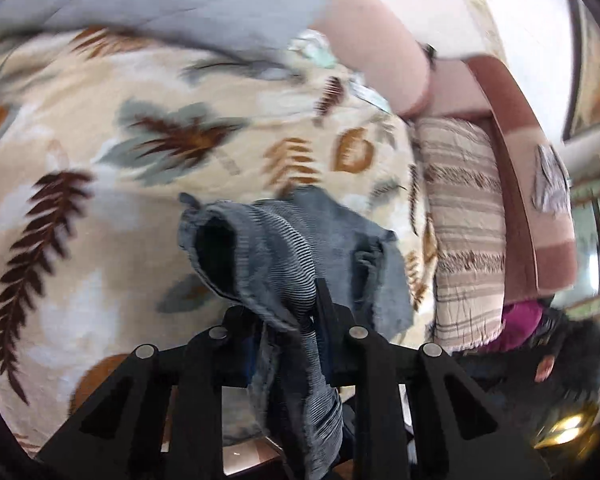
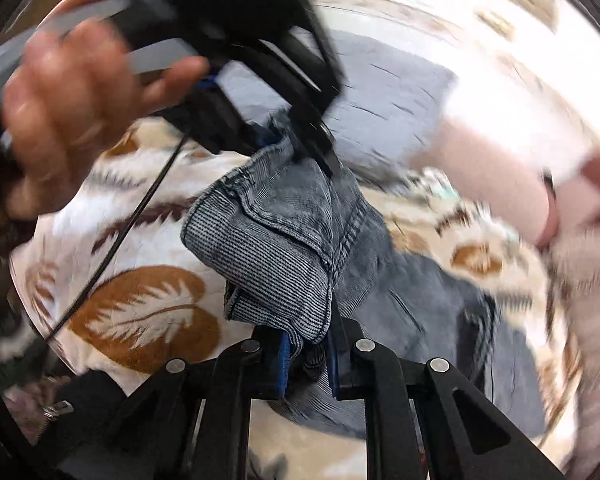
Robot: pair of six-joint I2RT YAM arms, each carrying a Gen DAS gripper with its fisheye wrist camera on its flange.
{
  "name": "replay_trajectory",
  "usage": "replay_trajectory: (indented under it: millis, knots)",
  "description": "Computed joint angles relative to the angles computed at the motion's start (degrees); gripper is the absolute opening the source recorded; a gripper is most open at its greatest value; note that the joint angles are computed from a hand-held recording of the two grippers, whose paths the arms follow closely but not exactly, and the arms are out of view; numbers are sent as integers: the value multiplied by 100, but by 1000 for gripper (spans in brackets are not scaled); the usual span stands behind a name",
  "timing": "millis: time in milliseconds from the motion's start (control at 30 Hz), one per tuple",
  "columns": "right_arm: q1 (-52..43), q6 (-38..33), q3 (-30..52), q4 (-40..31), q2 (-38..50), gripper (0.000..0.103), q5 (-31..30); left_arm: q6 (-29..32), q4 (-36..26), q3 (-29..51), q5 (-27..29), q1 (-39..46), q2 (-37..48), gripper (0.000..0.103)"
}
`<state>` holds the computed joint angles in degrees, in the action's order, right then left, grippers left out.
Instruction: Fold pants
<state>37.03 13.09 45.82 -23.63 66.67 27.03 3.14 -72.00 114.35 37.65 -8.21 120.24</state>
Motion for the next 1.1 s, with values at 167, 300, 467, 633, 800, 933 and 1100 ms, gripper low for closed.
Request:
replay_trajectory:
  millis: [167,300,467,633,800,933,1100]
  knots:
    - [-1922,298,-522,-437,-1190,14,-1811,-273,15,524,-423,-1034,208,21]
    - [-3781,274,-1020,-522,-1509,14,-3707,-572,-174,1367,-775,-1894,945,21]
    - [-6015,-183,-1391,-543,-740,25,-6076,-884,-578,2621,-1559,-2779,2102,21]
    - [-7409,-1114,-1451,-998,-377,31,-7156,-1099,-1183,3791,-2006,-3017,2841,22]
    - [-8272,-2008,-1390,-1629,-238,49,-7771,-608,-1205,3611,-2300,-3068,2339,30]
    - [-8380,-2175,-1361,-1891,-439,49,-7841,142,-11,1772,-3443,-3379,1063,36]
    - [-8209,-1931,-1273,-1723,-416,50,-7703,584,1024,332,-4178,-3600,95,45]
